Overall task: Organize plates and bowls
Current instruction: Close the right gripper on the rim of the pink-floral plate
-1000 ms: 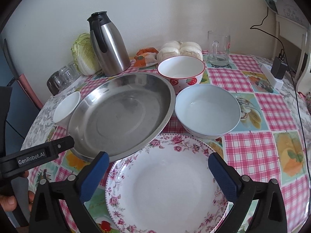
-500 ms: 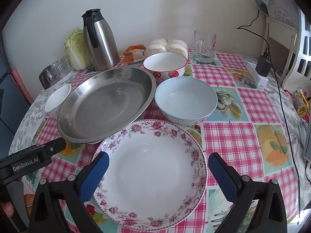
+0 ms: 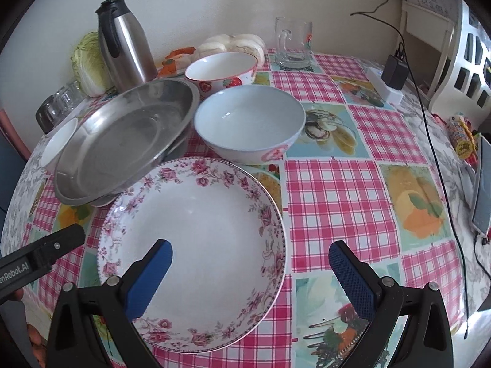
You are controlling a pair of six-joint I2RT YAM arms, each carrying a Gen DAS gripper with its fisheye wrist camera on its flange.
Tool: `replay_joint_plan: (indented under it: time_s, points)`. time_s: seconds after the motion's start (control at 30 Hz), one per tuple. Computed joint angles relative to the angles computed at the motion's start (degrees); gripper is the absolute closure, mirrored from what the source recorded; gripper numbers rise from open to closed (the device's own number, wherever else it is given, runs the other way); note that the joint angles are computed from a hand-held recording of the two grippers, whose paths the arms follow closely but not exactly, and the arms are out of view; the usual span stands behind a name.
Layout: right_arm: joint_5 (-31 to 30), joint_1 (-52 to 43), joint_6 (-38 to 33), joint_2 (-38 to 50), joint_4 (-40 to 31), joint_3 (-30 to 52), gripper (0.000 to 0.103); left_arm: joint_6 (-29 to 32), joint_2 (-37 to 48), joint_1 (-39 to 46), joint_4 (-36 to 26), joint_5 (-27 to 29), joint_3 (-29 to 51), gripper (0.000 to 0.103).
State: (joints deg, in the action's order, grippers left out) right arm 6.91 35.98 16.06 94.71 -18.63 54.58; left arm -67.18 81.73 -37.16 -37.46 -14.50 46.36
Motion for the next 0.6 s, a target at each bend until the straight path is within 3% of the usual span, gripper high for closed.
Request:
replay_joint_plan:
  time_s: [0.47,0.53,0.6]
  points:
    - [-7.44,-7.38,3.51,4.02,0.38,0.16,0.001,-0.08,7.41,1.07,6.65,6.32,1.26,0.004]
    - [-8.99,-8.22,3.31,4.20,1.38,0.00,0.010,-0.92,8.40,0.54,7.99,6.42,1.64,0.005]
    - [-9.95,-8.54,3.62,4.21,1.66,-0.05,0.025,-0.18,8.52,0.70,8.53,6.73,1.58,0.010]
